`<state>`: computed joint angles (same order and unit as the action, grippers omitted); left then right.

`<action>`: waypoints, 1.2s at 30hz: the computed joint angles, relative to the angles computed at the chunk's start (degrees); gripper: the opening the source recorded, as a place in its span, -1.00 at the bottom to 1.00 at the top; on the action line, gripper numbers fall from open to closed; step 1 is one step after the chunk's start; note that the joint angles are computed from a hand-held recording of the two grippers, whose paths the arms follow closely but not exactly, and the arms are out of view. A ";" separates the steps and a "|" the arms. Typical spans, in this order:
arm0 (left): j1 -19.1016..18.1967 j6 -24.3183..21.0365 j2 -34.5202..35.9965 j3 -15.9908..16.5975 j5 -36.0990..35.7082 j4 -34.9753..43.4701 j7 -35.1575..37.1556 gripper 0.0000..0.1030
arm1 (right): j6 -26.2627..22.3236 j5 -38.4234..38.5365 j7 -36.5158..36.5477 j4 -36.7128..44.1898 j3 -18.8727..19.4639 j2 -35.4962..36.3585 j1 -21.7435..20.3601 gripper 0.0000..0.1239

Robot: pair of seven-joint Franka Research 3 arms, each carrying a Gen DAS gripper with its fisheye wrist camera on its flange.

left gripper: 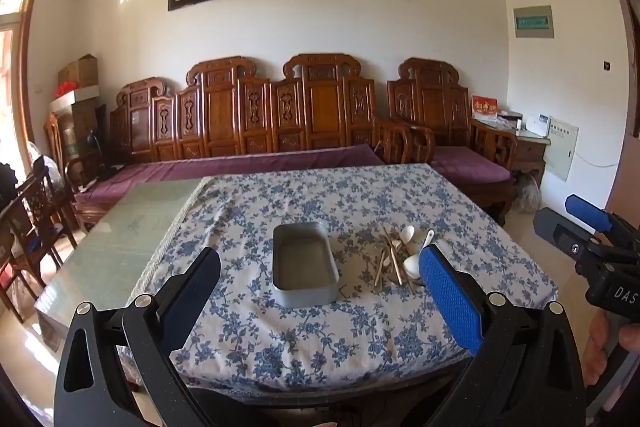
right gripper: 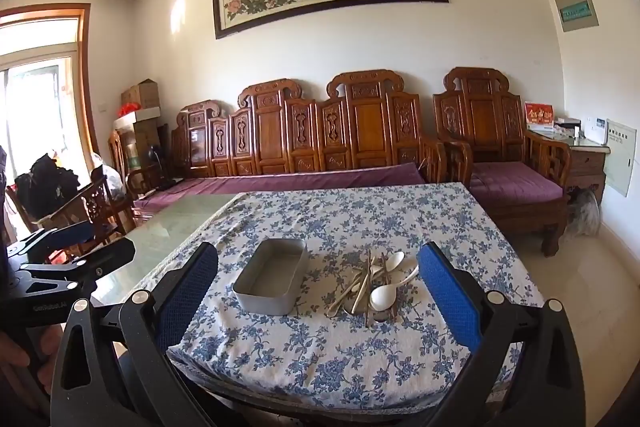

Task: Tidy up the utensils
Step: 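Move both grippers toward the utensil pile beside the grey tray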

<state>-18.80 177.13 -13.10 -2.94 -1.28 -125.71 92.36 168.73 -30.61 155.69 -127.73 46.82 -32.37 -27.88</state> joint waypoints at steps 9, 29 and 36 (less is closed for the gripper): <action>0.36 -4.99 5.56 -1.17 -4.67 4.90 5.14 0.87 | 2.34 -1.83 -0.08 -0.99 -0.12 3.62 -1.46 0.62; 10.03 -14.28 22.83 -12.65 -12.99 21.87 17.66 0.87 | -2.70 -23.64 7.37 9.41 -0.63 26.01 -4.83 0.28; 10.93 -16.88 28.81 -14.14 -10.32 27.98 16.82 0.87 | -5.34 -29.03 7.62 15.28 -4.91 35.20 -1.21 0.04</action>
<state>-7.87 160.25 15.70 -17.07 -11.60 -97.73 109.17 163.39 -59.65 163.31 -112.45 41.90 2.83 -29.10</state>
